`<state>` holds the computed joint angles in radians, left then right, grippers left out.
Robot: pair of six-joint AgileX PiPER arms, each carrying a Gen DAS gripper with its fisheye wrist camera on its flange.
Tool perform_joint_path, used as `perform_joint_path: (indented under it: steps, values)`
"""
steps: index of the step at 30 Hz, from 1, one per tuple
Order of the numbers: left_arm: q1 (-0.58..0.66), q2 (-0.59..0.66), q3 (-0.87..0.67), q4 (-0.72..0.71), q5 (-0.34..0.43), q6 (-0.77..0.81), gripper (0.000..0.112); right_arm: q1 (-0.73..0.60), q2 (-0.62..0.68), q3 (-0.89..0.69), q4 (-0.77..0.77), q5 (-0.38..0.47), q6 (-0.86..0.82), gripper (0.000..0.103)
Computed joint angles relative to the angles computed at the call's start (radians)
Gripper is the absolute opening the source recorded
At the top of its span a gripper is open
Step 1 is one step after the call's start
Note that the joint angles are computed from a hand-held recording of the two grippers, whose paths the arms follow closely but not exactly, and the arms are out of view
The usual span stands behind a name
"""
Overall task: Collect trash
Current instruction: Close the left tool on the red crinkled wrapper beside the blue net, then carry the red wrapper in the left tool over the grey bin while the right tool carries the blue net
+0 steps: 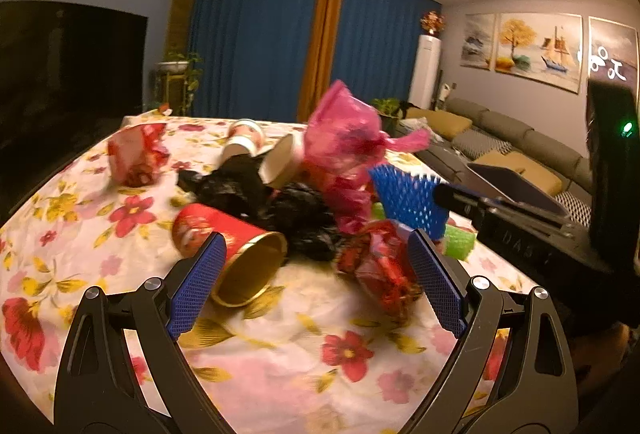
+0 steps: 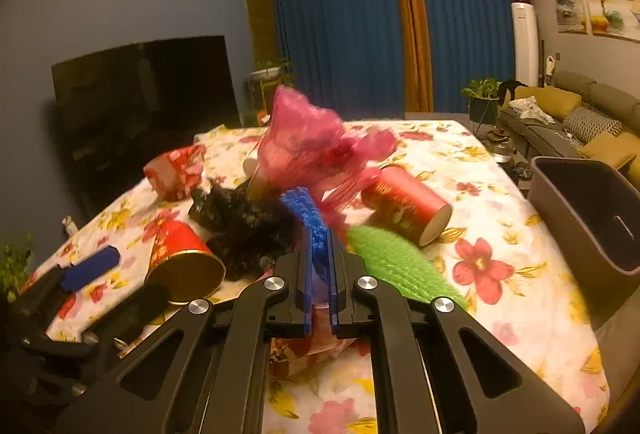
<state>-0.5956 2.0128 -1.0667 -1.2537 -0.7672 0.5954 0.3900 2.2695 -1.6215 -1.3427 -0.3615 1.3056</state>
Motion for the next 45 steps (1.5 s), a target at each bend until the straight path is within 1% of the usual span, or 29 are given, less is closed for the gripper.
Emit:
perform_joint_path:
  steps: [3, 5, 6, 7, 8, 10, 12, 14, 16, 17, 18, 20, 21, 22, 24, 28, 31, 34, 36, 38, 41, 45]
  values:
    - [0.001, 0.035, -0.071, -0.03, 0.031, 0.072, 0.09, -0.022, -0.033, 0.053, 0.13, -0.02, -0.112, 0.007]
    - [0.009, 0.066, -0.126, -0.055, 0.064, 0.127, 0.087, -0.04, -0.057, 0.092, 0.208, -0.042, -0.181, 0.007]
    - [0.018, 0.087, -0.167, -0.087, 0.095, 0.18, 0.084, -0.048, -0.067, 0.103, 0.216, -0.05, -0.187, 0.007]
    - [0.028, 0.1, -0.198, -0.129, 0.127, 0.235, 0.077, -0.056, -0.075, 0.114, 0.226, -0.059, -0.195, 0.007]
    - [0.046, 0.111, -0.225, -0.153, 0.175, 0.269, 0.074, -0.066, -0.086, 0.131, 0.246, -0.072, -0.216, 0.007]
    - [0.073, 0.121, -0.251, -0.172, 0.254, 0.293, 0.063, -0.083, -0.105, 0.162, 0.28, -0.092, -0.253, 0.007]
    - [0.099, 0.141, -0.296, -0.274, 0.32, 0.403, 0.055, -0.098, -0.12, 0.185, 0.298, -0.109, -0.272, 0.007]
    - [0.114, 0.155, -0.324, -0.341, 0.361, 0.481, 0.047, -0.112, -0.131, 0.202, 0.299, -0.125, -0.274, 0.007]
    - [0.121, 0.167, -0.346, -0.391, 0.393, 0.548, 0.033, -0.127, -0.141, 0.218, 0.296, -0.139, -0.273, 0.007]
    - [0.122, 0.169, -0.348, -0.392, 0.403, 0.552, 0.028, -0.131, -0.145, 0.225, 0.298, -0.143, -0.276, 0.007]
    - [0.125, 0.172, -0.35, -0.384, 0.416, 0.549, 0.021, -0.134, -0.149, 0.23, 0.298, -0.147, -0.277, 0.007]
    - [0.126, 0.171, -0.345, -0.346, 0.427, 0.51, 0.017, -0.145, -0.162, 0.248, 0.296, -0.159, -0.278, 0.007]
    - [0.128, 0.167, -0.334, -0.289, 0.436, 0.458, 0.013, -0.15, -0.165, 0.251, 0.29, -0.163, -0.273, 0.007]
    - [0.128, 0.167, -0.33, -0.262, 0.436, 0.431, 0.01, -0.155, -0.169, 0.257, 0.285, -0.17, -0.27, 0.007]
    - [0.119, 0.161, -0.321, -0.225, 0.416, 0.39, 0.009, -0.165, -0.181, 0.271, 0.273, -0.183, -0.261, 0.007]
    - [0.091, 0.117, -0.244, -0.089, 0.335, 0.221, 0.008, -0.178, -0.202, 0.285, 0.255, -0.203, -0.249, 0.007]
    - [0.071, 0.076, -0.19, -0.048, 0.267, 0.15, 0.008, -0.187, -0.217, 0.288, 0.228, -0.231, -0.22, 0.007]
    - [0.043, 0.024, -0.139, -0.053, 0.191, 0.142, 0.008, -0.187, -0.23, 0.29, 0.217, -0.243, -0.209, 0.007]
    - [0.03, -0.004, -0.121, -0.052, 0.16, 0.143, 0.008, -0.19, -0.241, 0.285, 0.192, -0.257, -0.181, 0.007]
    - [0.022, -0.02, -0.115, -0.049, 0.144, 0.148, 0.008, -0.197, -0.252, 0.28, 0.166, -0.274, -0.152, 0.007]
    - [0.011, -0.035, -0.121, -0.049, 0.131, 0.166, 0.008, -0.196, -0.27, 0.278, 0.17, -0.273, -0.162, 0.007]
    - [0.01, -0.019, -0.177, -0.069, 0.145, 0.212, 0.008, -0.204, -0.284, 0.272, 0.166, -0.262, -0.169, 0.007]
